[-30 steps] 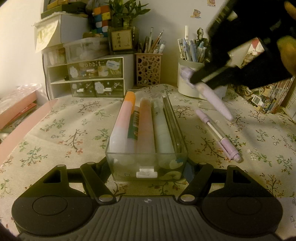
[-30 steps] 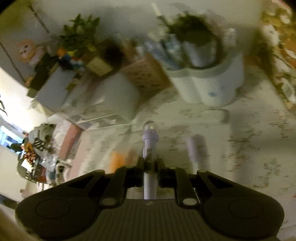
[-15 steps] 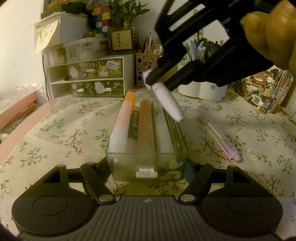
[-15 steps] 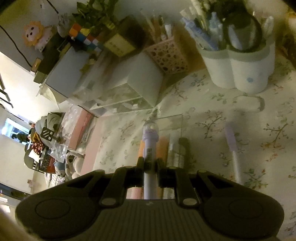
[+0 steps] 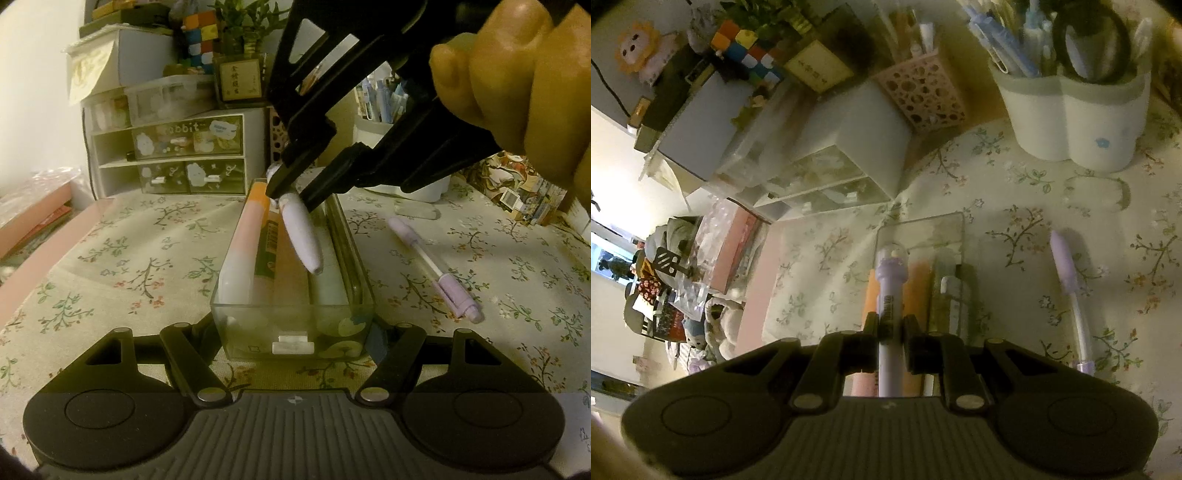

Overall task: Organize stationery
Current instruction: 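Place the lilac-capped highlighter into the clear box and release, then grasp the purple-capped clear pen with the right gripper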

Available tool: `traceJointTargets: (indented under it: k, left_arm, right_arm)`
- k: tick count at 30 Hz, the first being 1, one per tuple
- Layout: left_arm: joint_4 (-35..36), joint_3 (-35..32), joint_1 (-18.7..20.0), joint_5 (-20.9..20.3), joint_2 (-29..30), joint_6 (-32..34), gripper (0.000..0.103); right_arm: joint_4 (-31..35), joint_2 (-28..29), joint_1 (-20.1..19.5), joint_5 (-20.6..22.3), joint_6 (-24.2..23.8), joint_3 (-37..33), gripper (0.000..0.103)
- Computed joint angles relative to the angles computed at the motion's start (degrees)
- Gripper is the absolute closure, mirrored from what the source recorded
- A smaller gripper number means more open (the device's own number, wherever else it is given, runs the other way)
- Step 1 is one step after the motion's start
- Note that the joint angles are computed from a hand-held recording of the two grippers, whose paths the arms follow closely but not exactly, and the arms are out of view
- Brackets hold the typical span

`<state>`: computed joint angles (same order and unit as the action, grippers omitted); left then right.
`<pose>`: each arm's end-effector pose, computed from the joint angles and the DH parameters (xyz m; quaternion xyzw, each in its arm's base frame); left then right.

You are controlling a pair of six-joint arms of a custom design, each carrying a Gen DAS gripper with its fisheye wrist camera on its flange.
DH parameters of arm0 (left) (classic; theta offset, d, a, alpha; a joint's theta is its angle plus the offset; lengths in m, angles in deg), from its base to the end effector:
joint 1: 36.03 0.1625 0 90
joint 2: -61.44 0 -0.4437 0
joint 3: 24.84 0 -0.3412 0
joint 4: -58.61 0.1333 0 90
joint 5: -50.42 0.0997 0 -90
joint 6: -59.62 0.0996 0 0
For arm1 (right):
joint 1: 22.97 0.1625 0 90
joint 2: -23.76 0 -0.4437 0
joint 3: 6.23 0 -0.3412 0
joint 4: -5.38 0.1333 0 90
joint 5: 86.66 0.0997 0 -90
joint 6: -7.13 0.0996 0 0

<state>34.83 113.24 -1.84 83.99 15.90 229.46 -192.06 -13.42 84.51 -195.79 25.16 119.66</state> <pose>-0.0627 -0.3040 0.0509 0.2557 0.8321 -0.3892 0.3014 0.2419 -0.4332 0.0324 -0.0317 -0.9728 0.2028 0.1072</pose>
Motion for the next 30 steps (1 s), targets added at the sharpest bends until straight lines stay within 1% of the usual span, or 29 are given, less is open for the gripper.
traceJointTargets:
  k: [9, 12, 17, 22, 26, 30]
  left_arm:
    - [-0.08, -0.05, 0.20, 0.07, -0.12, 0.29, 0.030]
    - [-0.07, -0.03, 0.21, 0.07, -0.16, 0.30, 0.030]
    - [-0.08, -0.04, 0.20, 0.05, -0.13, 0.27, 0.030]
    - [-0.07, -0.07, 0.18, 0.04, -0.08, 0.24, 0.030]
    - [-0.06, -0.06, 0.18, 0.03, -0.11, 0.24, 0.030]
    - [-0.08, -0.06, 0.18, 0.04, -0.09, 0.24, 0.030]
  right_arm:
    - [0.25, -0.02, -0.31, 0.58, 0.50, 0.08, 0.091]
    - [-0.24, -0.13, -0.82, 1.91, 0.28, 0.47, 0.091]
    - [-2.39, -0.56, -0.80, 1.92, -0.98, 1.49, 0.091]
    - [-5.63, -2.39, -1.33, 1.84, -2.19, 3.51, 0.091]
    - [-9.31, -4.00, -1.95, -0.21, -2.67, 5.56, 0.090]
    - [-11.39, -5.10, -3.29, -2.02, -3.07, 7.25, 0.089]
